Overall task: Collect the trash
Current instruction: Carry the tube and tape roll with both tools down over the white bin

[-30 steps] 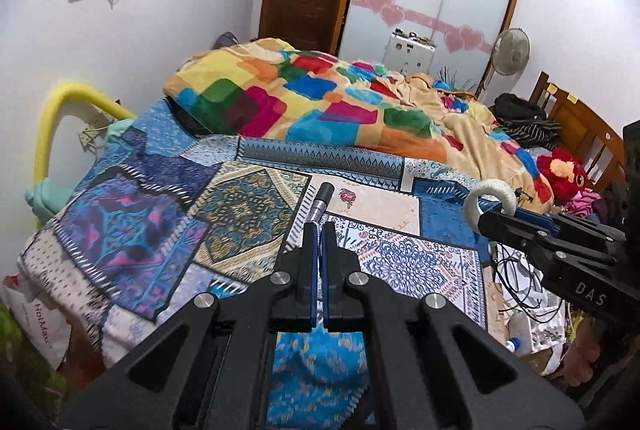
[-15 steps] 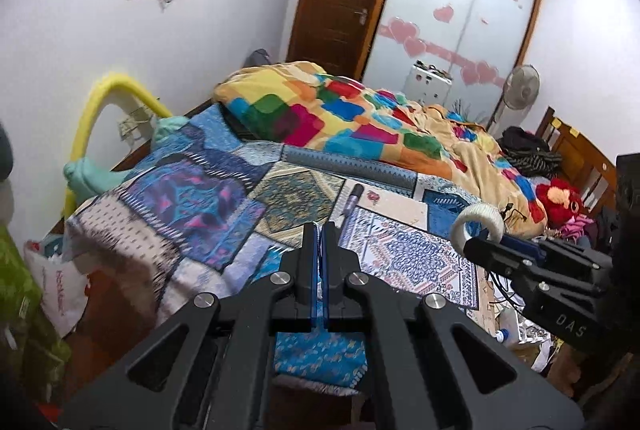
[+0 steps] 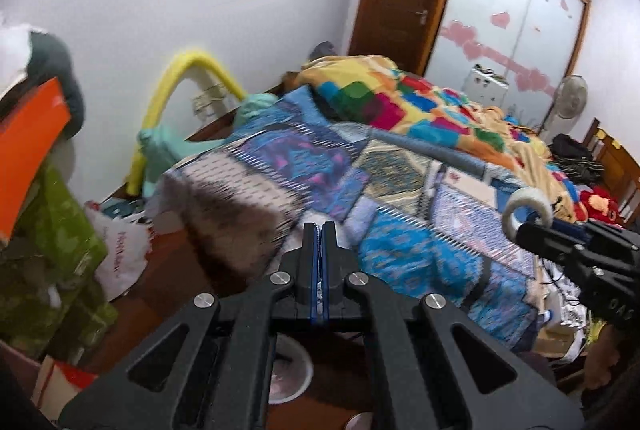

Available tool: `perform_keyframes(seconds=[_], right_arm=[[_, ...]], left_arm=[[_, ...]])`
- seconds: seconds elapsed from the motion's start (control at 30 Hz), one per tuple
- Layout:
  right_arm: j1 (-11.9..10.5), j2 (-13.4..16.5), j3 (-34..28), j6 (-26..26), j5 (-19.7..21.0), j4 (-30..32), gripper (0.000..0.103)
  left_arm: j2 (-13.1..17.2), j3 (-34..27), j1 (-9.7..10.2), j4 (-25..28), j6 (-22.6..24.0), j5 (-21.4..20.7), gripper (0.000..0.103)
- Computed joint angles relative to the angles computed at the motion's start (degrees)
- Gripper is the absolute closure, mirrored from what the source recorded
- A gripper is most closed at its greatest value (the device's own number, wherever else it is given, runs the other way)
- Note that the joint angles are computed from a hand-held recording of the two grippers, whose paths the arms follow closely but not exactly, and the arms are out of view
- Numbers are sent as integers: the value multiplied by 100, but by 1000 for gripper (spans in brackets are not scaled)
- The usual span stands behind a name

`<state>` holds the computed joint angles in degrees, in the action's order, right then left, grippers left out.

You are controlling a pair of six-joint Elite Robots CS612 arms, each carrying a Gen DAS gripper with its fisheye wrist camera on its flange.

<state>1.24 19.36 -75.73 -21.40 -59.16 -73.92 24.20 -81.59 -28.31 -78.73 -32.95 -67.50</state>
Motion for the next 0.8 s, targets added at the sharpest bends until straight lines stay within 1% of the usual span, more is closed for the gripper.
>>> perform_keyframes(seconds=[0.23, 0.43, 0.53, 0.6, 0.7, 0.8], right_arm=[[226, 125, -152, -245, 99, 377, 80], [422, 222, -144, -495, 11, 886, 80], [498, 247, -92, -593, -56, 1190, 80], [548, 259, -10, -653, -125, 1424, 80], [624, 282, 102, -713, -337, 1664, 80], [686, 300, 260, -726, -576, 1900, 80]], left_arm=[[329, -647, 102, 740, -359, 5, 103], [591, -964, 181, 1198, -705, -197, 103], [750, -1069, 236, 1302, -922, -447, 103], [815, -1080, 245, 1379, -1003, -499, 103], [931, -1092, 288, 1472, -1181, -742, 103], [979, -1013, 304, 1746, -1305, -809, 103]])
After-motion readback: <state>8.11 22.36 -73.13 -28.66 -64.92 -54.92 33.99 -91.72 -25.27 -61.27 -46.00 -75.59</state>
